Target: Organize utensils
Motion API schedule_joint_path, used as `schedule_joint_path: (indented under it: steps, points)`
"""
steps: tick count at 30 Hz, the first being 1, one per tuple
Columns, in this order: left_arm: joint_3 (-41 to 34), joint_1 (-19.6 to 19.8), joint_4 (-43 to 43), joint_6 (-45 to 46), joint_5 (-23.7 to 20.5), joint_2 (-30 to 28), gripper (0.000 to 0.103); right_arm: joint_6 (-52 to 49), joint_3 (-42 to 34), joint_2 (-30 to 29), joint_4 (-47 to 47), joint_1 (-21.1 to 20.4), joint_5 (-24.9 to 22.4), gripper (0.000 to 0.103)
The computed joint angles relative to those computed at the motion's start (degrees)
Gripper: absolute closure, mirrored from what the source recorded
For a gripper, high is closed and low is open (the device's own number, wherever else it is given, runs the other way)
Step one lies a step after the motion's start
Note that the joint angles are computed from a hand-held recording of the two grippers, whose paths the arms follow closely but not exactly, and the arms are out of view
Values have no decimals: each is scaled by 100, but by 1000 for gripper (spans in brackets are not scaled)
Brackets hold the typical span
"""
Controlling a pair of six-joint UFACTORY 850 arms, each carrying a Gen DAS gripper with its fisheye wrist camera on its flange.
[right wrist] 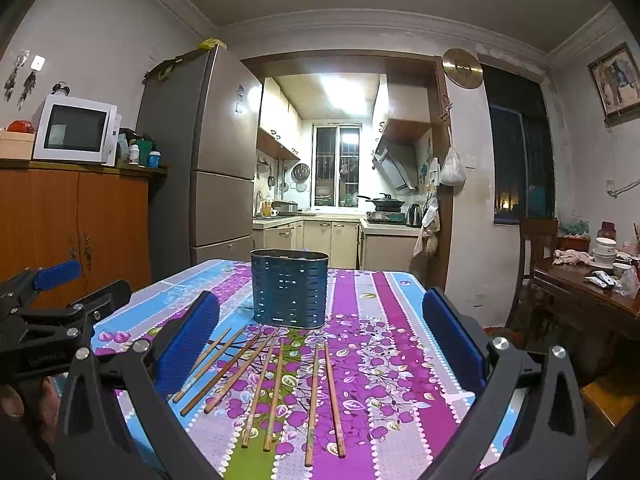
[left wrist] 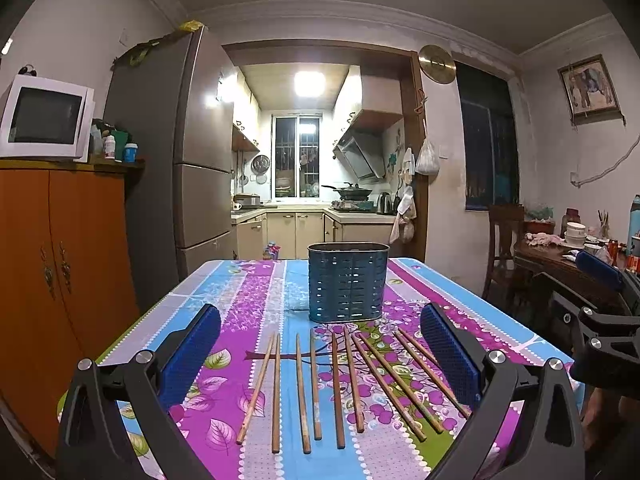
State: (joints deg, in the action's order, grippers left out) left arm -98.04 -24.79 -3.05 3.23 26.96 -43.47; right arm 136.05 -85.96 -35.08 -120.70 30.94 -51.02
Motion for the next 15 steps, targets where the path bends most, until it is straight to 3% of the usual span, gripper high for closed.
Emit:
schedule_joint_path:
  steps: [15]
  points:
    - [10,7,46,-25,8,4,3,-1,10,-1,0,0,8,5]
